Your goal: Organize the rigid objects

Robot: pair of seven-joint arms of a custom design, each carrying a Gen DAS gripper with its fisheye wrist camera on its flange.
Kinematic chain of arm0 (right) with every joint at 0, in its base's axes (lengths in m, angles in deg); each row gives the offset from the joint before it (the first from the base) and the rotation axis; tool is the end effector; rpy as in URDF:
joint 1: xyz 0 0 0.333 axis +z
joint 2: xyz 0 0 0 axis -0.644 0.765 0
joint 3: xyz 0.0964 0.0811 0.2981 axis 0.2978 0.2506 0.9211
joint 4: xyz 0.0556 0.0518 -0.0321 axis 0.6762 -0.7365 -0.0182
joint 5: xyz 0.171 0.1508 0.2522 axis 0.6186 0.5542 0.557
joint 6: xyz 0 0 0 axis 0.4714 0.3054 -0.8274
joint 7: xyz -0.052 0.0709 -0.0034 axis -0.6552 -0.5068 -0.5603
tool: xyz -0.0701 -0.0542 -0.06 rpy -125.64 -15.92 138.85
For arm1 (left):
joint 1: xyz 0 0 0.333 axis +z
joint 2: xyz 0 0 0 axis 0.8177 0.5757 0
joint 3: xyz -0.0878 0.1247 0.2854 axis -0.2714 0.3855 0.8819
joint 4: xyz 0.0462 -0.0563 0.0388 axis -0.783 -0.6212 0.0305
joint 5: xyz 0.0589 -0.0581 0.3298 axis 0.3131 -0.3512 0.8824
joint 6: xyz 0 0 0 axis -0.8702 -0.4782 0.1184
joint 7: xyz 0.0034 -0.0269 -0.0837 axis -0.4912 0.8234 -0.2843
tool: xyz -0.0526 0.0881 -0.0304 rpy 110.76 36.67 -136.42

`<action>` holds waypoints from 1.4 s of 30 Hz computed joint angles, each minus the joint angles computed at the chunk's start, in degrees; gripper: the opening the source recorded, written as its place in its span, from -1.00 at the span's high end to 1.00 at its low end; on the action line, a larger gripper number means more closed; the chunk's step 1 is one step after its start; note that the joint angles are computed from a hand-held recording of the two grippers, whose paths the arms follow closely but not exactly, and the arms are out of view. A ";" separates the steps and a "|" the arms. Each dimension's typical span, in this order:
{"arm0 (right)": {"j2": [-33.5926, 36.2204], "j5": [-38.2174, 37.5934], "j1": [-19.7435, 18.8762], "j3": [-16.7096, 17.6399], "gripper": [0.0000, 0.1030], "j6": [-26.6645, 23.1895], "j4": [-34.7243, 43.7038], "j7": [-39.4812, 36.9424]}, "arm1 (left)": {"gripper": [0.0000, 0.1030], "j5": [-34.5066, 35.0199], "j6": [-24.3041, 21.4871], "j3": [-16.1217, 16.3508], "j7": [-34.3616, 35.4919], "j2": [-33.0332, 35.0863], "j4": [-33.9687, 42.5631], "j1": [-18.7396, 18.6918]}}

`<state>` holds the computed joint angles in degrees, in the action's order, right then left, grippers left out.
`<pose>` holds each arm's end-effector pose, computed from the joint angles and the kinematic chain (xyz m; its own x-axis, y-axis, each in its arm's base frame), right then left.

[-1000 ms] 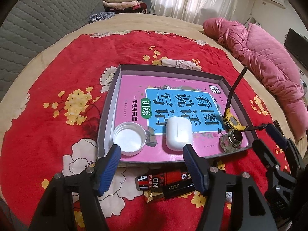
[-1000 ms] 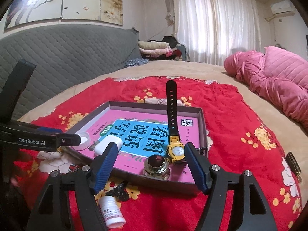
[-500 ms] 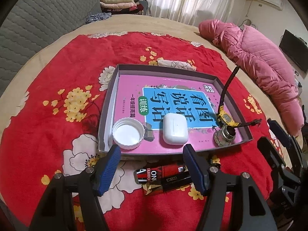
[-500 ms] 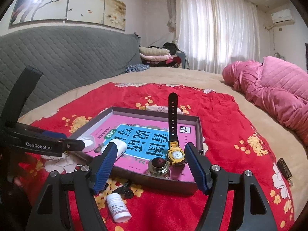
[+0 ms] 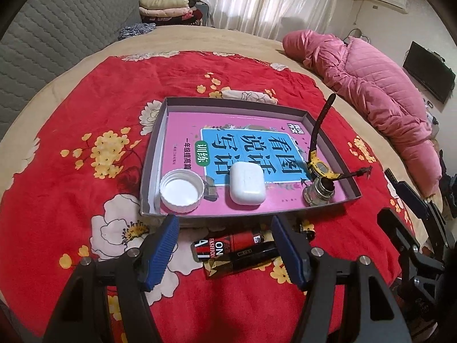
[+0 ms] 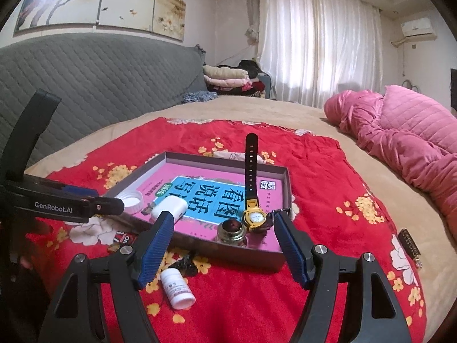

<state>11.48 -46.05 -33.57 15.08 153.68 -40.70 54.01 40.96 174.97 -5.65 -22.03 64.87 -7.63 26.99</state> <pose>0.6932 0.2083 0.5249 0.7071 -0.7066 0.0274 -0.3476 -0.3810 -0.8568 0.6429 -0.3421 0.5155 0.3630 -0.9125 0.1886 -0.6995 -0.4006 -0.5918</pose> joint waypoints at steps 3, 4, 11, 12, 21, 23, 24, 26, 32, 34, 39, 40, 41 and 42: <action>-1.05 0.09 -0.06 0.07 -0.44 0.30 -1.71 -0.42 | -0.29 0.07 0.81 -0.15 -0.16 -1.18 -2.05 0.18; -1.38 -0.06 0.04 -0.07 -0.44 0.06 -2.13 -0.31 | -0.29 0.17 0.99 -0.18 -0.34 -1.64 -2.80 0.18; -3.12 -0.49 0.69 -0.54 -0.44 -0.68 -4.51 -0.66 | -0.29 0.56 2.66 -0.93 -0.93 -3.75 -6.89 0.51; -3.18 -0.53 0.73 -0.65 -0.44 -0.86 -4.59 -0.68 | -0.29 0.59 2.63 -0.98 -0.88 -3.78 -6.96 0.53; -4.15 -1.01 1.21 -1.67 -0.44 -1.91 -5.51 -0.50 | -0.29 -0.82 2.52 -1.93 2.08 -3.05 -6.66 0.98; -4.26 -0.99 1.20 -1.75 -0.44 -2.02 -5.64 -0.44 | -0.29 -1.48 3.07 -2.26 3.18 -2.85 -6.78 1.16; -4.31 -1.11 1.28 -1.88 -0.44 -2.06 -5.72 -0.28 | -0.29 -1.68 3.32 -2.30 3.60 -2.86 -6.99 1.15; -4.25 -1.39 1.42 -2.16 -0.44 -2.30 -5.61 0.22 | -0.29 -2.03 3.70 -2.42 4.82 -2.71 -7.10 1.19; -3.57 -2.67 1.75 -2.74 -0.44 -3.21 -4.65 1.80 | -0.29 -4.47 4.23 -3.59 11.64 -1.47 -6.89 1.85; -3.38 -3.20 1.81 -2.92 -0.44 -3.63 -4.50 2.18 | -0.29 -5.19 3.31 -3.63 13.84 -0.83 -6.30 1.74; -2.81 -4.69 2.10 -3.33 -0.44 -5.29 -3.85 3.13 | -0.29 -6.66 2.65 -3.44 16.98 0.38 -4.73 1.56; -2.66 -5.00 2.15 -3.40 -0.44 -5.87 -3.67 3.34 | -0.29 -6.71 2.54 -3.26 17.26 0.57 -4.43 1.42; -2.30 -5.70 2.32 -3.71 -0.44 -7.23 -3.06 3.88 | -0.29 -6.88 2.39 -3.16 17.56 0.76 -4.13 1.39; -2.05 -6.26 2.51 -3.99 -0.44 -8.02 -2.65 4.36 | -0.29 -7.20 2.33 -3.19 17.86 0.93 -3.90 1.45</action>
<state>9.43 -52.31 -31.06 11.08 145.66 -43.35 58.37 33.76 177.30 -8.83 -4.17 65.80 -11.53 28.44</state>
